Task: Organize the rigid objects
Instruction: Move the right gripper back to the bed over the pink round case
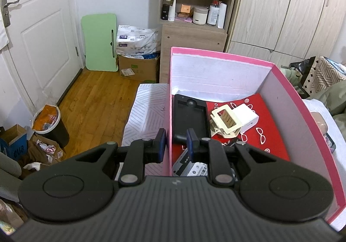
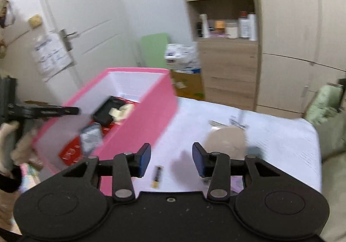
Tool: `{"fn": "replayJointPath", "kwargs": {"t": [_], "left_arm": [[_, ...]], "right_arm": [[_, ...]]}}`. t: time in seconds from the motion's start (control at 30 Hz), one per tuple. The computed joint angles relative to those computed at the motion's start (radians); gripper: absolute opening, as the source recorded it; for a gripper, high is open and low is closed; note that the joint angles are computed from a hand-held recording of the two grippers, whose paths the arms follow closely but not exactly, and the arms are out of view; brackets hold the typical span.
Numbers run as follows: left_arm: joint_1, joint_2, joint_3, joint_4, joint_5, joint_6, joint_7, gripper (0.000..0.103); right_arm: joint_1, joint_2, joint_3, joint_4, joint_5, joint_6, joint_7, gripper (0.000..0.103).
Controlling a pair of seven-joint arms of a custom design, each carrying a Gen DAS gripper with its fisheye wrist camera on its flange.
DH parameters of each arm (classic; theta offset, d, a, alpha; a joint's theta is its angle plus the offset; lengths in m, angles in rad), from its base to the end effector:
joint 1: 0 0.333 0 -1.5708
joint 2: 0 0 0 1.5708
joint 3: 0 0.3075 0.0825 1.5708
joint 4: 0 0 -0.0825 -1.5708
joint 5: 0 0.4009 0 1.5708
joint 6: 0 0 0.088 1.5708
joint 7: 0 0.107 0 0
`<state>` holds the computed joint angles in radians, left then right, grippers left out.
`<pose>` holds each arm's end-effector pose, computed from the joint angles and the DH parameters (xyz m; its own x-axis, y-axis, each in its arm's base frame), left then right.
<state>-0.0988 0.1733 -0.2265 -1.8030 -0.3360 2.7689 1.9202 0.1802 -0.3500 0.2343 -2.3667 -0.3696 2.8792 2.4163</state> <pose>0.6438 -0.1919 0.5269 -0.4187 -0.9031 0.0951 -0.6446 0.2217 -0.7317 0.4533 0.2324 0.5386 0.0154 -0.9721 -0.2339 -0.6527 0.1674 -0.7388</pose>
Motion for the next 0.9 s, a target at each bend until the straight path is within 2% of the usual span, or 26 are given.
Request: {"fn": "replayJointPath", "kwargs": {"t": [0.13,0.27,0.37,0.53,0.6,0.67,0.8,0.9], "left_arm": [[-0.003,-0.001,0.002,-0.002,0.010,0.002,-0.007,0.018],[-0.003,-0.002,0.001,-0.003,0.012,0.002,-0.008,0.018],[-0.002,-0.002,0.001,-0.003,0.011,0.003,-0.006,0.018],[-0.003,-0.004,0.001,-0.005,0.010,0.003,-0.008,0.018],[-0.002,-0.002,0.000,-0.003,0.008,0.002,-0.006,0.018],[-0.001,-0.002,0.000,-0.002,0.005,0.001,-0.005,0.018],[-0.001,-0.002,0.000,-0.002,0.006,0.002,-0.004,0.018],[0.000,-0.001,-0.001,-0.001,0.000,0.001,-0.001,0.018]], "right_arm": [[-0.143,-0.008,0.124,-0.038,-0.203,0.009,0.174,0.061],[-0.204,0.035,0.158,-0.034,-0.378,0.043,0.316,0.065],[-0.229,0.077,0.179,-0.004,-0.514,0.003,0.384,0.066],[-0.226,0.144,0.176,0.051,-0.729,-0.053,0.429,0.078],[-0.211,0.171,0.165,0.073,-0.778,-0.086,0.433,0.087],[-0.192,0.188,0.150,0.088,-0.810,-0.109,0.449,0.087],[-0.149,0.224,0.085,0.107,-0.786,-0.082,0.407,0.087],[-0.119,0.251,0.051,0.123,-0.800,-0.106,0.425,0.088]]}}
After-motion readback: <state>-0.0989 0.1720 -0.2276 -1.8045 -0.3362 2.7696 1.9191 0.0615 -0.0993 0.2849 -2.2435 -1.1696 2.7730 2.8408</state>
